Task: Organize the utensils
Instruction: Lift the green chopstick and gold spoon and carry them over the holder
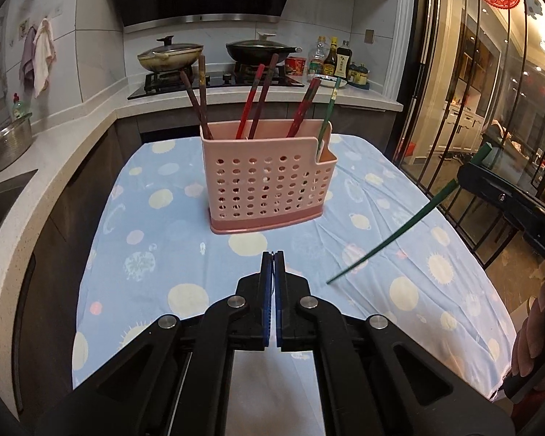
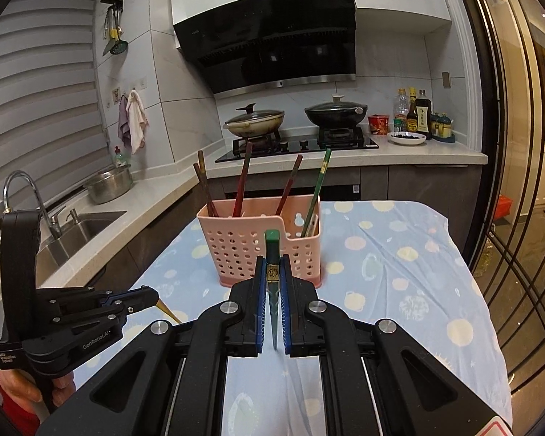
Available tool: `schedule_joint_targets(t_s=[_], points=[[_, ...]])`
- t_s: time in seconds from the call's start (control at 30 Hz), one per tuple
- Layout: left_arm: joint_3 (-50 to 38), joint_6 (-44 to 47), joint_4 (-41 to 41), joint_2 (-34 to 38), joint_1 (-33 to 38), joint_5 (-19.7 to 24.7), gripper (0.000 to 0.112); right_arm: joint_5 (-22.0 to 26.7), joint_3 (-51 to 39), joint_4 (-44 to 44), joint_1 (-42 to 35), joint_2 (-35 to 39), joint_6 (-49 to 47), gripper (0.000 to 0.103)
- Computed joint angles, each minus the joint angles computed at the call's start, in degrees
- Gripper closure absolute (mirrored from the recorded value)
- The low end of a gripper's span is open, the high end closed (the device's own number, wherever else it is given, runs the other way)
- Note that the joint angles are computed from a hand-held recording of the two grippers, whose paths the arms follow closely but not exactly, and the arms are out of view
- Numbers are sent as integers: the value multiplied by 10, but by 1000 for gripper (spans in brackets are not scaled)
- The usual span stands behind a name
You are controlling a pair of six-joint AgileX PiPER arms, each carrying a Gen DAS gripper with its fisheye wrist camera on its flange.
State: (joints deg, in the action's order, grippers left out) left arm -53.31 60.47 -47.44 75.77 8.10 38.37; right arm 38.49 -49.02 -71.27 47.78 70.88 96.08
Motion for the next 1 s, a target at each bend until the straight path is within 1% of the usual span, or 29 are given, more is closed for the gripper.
schedule_joint_targets(t_s=[0.13,0.3,0.47,0.73,0.8,1.0], points=[[-54,-11,1,20,0,21,111,-34,-33,23,-45,1,-53,96],[-130,-40,7,45,-4,31,111,-71,-83,62,-98,11,-124,96],[-228,-82,16,87,-14,52,111,-103,-155,108,-144,46,-200,96],[-373,-148,41,158,-34,63,111,-124,-308,190,-202,130,-317,96],[-409,-166,50,178,-40,68,111,-128,-351,225,-215,155,-353,96],[-485,-209,81,234,-55,73,111,-132,-454,291,-239,229,-423,96]])
